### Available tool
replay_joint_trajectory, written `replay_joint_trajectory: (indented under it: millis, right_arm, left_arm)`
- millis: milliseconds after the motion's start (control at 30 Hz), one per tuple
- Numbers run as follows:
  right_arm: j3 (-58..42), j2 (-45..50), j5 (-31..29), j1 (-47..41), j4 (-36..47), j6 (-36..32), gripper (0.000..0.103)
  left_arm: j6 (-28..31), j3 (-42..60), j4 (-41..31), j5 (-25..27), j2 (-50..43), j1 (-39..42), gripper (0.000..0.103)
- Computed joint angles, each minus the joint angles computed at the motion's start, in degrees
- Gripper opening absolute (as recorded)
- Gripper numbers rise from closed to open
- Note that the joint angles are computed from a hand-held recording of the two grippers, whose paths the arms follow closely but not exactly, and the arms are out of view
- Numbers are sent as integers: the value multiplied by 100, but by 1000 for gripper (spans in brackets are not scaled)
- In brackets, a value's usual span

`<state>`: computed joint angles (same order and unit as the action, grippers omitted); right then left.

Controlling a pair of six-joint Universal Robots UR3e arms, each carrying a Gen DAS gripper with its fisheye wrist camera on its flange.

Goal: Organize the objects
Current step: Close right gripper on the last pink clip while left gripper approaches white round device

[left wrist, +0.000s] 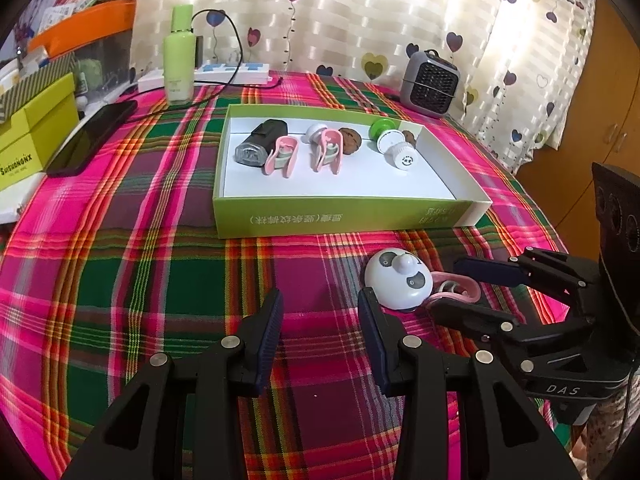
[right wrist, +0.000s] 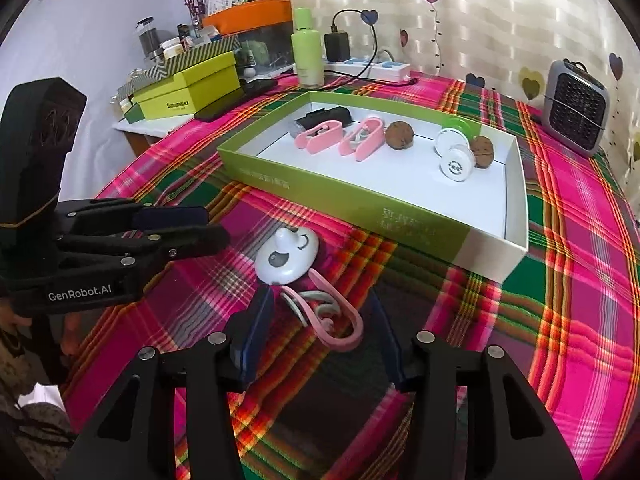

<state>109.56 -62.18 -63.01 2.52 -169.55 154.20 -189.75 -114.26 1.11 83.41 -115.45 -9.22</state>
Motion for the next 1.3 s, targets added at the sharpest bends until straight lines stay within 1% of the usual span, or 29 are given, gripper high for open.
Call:
replay_joint_trajectory:
  millis: [167, 267, 333, 467, 500, 633, 733, 867, 900, 933, 967, 1067, 1300]
  right_arm:
    - [-13, 5, -217, 82, 43, 36, 49]
    - [23, -9, -295, 91, -27, 80, 41]
    - [41, -19, -333, 92, -23, 93, 38]
    - [102, -62, -421, 115, -78, 69, 26]
    - [135, -82, -427, 112, -92, 61, 25]
    - [291, -167, -465, 88, -190, 86, 24]
    - [426, -231, -532, 20, -322, 225, 24]
    - [629, -354, -591, -119, -431, 446, 24]
    - [680, -384, -575, -158, -448, 471, 24]
    - [726, -411, -600, -175, -474, 504, 24]
    - [751, -422, -635, -174, -504, 527, 24]
    - [823, -466, -672, -192, -556, 582, 24]
    - [824, -447, -730, -158, -614, 655, 24]
  left_arm:
    - [21, 11, -33, -16, 8, -7, 37]
    - [24, 55, -62, -25, -6, -26, 37]
    - [23, 86, -86, -28, -15, -37, 37]
    - [28, 124, -116, -26, -25, -57, 37]
    - [27, 132, -120, -26, -28, -63, 37]
    - [23, 181, -151, -21, -59, -80, 37]
    - [17, 226, -170, -24, -85, -104, 37]
    - [57, 278, -160, -207, -133, -87, 37]
    - [62, 322, -171, -225, -159, -103, 39]
    - [62, 364, -186, -233, -182, -119, 45]
    - [51, 382, -180, -273, -194, -122, 49]
    - [32, 464, -192, -422, -245, -136, 50]
    - [89, 867, -449, -301, -503, -298, 50]
